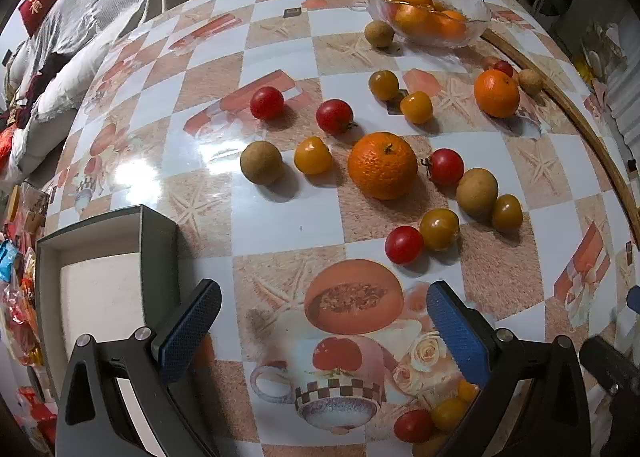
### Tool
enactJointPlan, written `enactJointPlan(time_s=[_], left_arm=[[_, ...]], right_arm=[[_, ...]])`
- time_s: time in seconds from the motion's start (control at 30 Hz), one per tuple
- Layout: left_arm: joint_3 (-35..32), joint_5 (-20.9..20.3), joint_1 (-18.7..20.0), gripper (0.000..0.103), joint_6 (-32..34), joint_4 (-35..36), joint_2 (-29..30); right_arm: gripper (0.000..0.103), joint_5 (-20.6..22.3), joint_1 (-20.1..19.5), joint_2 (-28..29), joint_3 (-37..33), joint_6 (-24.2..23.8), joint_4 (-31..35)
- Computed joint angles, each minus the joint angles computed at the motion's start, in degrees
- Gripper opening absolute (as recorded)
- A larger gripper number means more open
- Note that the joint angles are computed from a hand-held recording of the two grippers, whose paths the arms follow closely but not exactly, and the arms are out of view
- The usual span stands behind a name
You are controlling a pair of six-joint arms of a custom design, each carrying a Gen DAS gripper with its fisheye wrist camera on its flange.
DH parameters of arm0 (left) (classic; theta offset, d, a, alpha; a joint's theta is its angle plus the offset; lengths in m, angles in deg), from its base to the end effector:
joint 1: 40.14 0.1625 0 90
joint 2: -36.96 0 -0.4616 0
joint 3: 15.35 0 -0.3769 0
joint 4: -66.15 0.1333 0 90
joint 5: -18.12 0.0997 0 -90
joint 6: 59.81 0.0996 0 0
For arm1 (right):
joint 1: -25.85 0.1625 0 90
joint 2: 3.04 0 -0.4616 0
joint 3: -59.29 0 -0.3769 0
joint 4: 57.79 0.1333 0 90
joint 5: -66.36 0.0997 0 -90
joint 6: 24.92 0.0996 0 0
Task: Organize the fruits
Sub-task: 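Move both tools over the scattered fruits on the table, then grasp a red cherry tomato with the left tool while the right tool grasps a brown round fruit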
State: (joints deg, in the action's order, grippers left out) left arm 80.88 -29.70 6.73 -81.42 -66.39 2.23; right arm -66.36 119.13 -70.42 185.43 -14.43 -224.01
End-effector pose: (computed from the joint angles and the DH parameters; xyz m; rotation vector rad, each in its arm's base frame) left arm -0.2843 -0.5963 -0.0079 0.5868 2.2782 -0.1536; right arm 0.0937 -0.4855 0.2265 -0.2942 -2.3816 0.4775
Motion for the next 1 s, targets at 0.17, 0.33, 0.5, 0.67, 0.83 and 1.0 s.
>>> enactJointPlan(time_s=[0.17,0.33,0.5,0.67,0.83,1.0], left_arm=[[-0.5,-0.3,0.1,0.103,-0.1,0.4,0.5],[-0.6,-0.3,0.1,0.103,-0.2,0.5,0.6],[-0.7,-0.3,0.3,0.103,-0.2,0.5,0.8],[-0.6,-0.1,0.6,0.103,0.5,-0.6,1.4],[-0.8,0.0,0.3,0.102,1.2,-1.8,2.0],[-0.9,-1.5,0.2,0.089,1.2,-2.4,2.0]], right_arm=[[0.103,0.2,0.0,-0.4,1.0,0.3,0.1],[0.103,0.4,-0.1,-0.8,1.3,0.6,0.0],[0.103,0.9,-0.1,-0.8,1.7,-0.1,-0.8],[0.103,1.8,0.3,-0.8,3.2,-1.1,-1.3],[0.095,2.9,0.6,0.0,4.6,-2.1,-2.0],[0.080,3.6,0.9,1.6,5.0,-2.7,-2.2]])
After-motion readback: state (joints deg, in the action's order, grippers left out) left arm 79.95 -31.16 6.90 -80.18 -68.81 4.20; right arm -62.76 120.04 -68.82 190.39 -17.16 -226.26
